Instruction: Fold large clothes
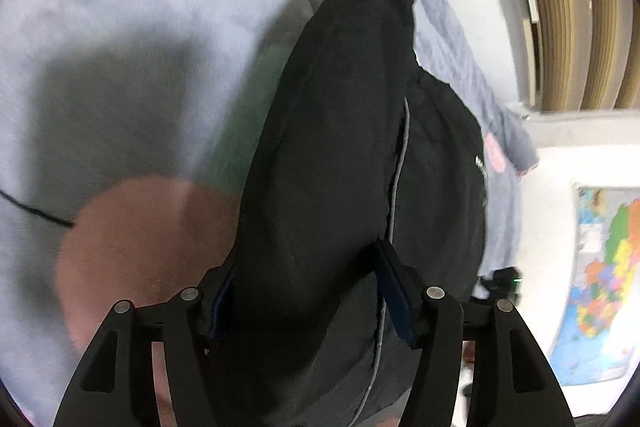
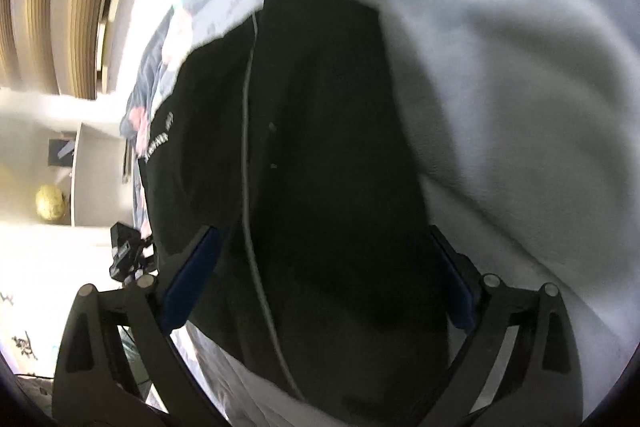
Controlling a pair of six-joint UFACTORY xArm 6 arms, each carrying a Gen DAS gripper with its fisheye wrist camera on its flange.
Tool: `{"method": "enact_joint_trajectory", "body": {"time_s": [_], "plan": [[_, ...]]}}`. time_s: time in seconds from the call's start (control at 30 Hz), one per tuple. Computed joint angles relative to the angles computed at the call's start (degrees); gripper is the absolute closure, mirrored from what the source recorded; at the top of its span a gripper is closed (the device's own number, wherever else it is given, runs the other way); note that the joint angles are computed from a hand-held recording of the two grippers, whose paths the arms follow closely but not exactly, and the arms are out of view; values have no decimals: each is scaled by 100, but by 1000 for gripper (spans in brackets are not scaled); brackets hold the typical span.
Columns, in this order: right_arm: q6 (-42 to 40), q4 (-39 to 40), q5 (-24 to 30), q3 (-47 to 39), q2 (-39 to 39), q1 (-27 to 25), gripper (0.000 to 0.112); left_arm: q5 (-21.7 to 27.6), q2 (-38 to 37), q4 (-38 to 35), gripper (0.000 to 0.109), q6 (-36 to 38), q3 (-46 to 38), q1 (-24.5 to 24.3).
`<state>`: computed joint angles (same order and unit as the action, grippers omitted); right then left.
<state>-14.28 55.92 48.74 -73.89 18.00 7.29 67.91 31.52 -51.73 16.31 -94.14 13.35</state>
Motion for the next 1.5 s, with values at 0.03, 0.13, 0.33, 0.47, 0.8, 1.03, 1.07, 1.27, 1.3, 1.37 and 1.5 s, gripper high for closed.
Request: {"method": "enact_joint_trajectory", "body": {"time_s": [0.03,0.13,0.33,0.47,0.8,1.03,1.07,1.27,1.3,1.37,1.5], "plan": [[-66,60,130,-191,252,3,15,69,96,-165,39,-16,-53,19],[-277,526,325,-540,719,-1,15,216,376,-496,34,-101,-229,15],[-600,666,148,-458,561,14,58,-551,116,-667,50,85,125,-278],[-598,320,-152,-155,43,182,77,-1154,-665,-730,75,615,794,-506],[-180,-519,-906,665,-1700,788,82,-1228,-2681,-1156,79,1274,1813,-578],[664,-1247,-1141,1706,-3350,1213,81,-633,-4509,-1168,79,1576,3089,14],[844,-1394,-1138,1881,-3563,1286,81,-589,-4751,-1125,79,1539,3284,48],[1946,-2244,-1001,2658,-4247,1703,80,-125,-5921,-850,79,1256,4581,473],[2178,-2425,-902,2793,-4314,1756,79,-63,-6052,-761,79,1208,4769,530],[2421,-2615,-656,3057,-4454,1734,76,85,-6393,-449,79,1081,5212,643],[3024,-3157,-589,3447,-4017,1945,73,-366,-6435,203,73,734,6040,580]]}}
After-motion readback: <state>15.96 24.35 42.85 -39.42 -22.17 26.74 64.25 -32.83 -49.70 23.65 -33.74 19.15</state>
